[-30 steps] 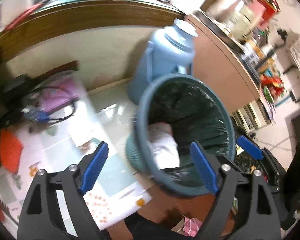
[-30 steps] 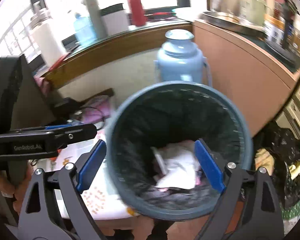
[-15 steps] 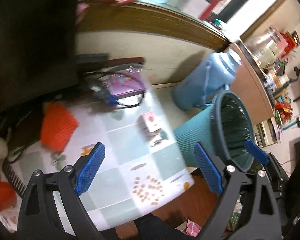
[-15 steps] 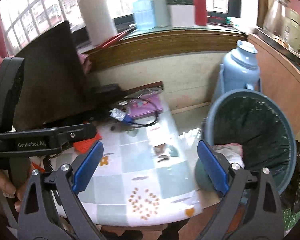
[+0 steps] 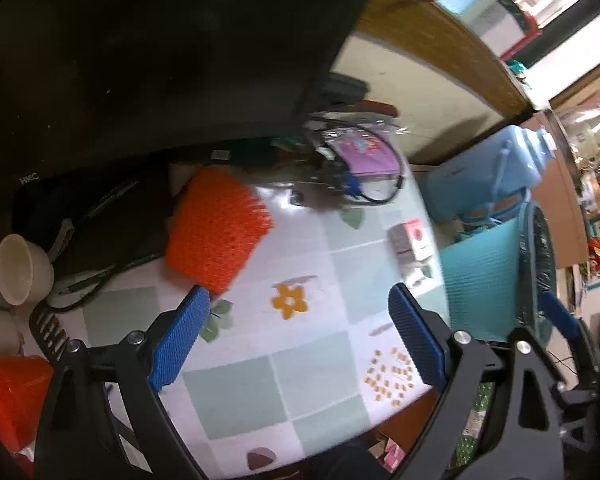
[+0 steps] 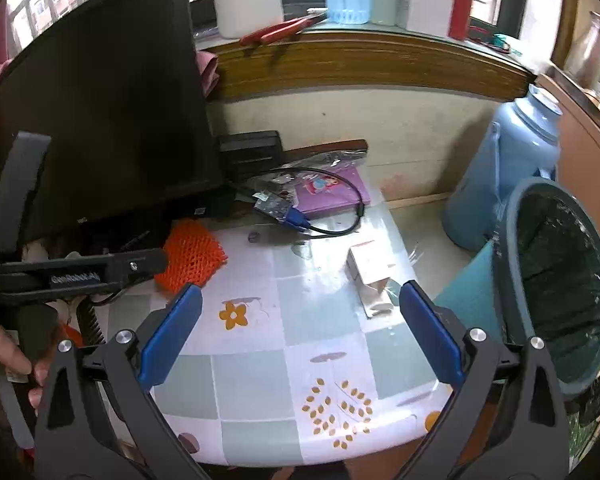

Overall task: Collect trash
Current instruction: 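Move both open tools back over the desk toward the orange net and pink box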

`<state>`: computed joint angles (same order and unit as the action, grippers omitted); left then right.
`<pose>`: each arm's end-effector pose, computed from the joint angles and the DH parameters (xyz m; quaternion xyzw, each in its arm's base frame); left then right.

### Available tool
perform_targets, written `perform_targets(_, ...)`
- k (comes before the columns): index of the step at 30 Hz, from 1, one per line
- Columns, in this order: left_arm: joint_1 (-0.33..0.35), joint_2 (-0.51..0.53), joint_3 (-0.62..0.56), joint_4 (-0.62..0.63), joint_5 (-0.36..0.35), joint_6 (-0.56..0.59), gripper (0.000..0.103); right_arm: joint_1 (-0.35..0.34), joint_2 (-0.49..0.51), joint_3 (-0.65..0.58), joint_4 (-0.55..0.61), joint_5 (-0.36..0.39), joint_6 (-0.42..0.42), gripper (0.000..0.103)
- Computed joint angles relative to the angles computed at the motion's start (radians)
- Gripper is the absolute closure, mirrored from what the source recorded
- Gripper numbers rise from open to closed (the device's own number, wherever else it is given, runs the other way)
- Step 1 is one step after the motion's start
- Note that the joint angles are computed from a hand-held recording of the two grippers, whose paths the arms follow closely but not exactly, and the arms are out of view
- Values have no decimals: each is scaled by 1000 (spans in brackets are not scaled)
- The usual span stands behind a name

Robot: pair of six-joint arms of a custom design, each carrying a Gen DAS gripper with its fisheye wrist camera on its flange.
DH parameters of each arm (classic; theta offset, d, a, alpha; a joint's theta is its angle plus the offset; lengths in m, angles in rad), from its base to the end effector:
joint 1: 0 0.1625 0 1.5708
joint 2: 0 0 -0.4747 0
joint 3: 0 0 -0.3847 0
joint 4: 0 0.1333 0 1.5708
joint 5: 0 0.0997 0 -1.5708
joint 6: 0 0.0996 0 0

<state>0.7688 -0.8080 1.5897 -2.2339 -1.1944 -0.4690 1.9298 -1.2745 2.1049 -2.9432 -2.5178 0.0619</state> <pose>-0.3771 -0.6012 0.1309 0.1735 0.9652 -0.0640 0.1849 0.2295 -0.4624 0.3341 0.0062 -0.8661 0.3248 0.3799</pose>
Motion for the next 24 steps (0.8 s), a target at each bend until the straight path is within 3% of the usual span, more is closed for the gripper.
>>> perform_targets(6,36,55,-46,32,60,20,15,-63,47,-31,-46,69,-72,5)
perform_targets(14,84,138,-117,57,104,25,15,-156,101,-67,-58,155,-98,5)
perform_targets(24,127,182,-122,37,82,22,15,-221,153,-94,-47,190,-102,5)
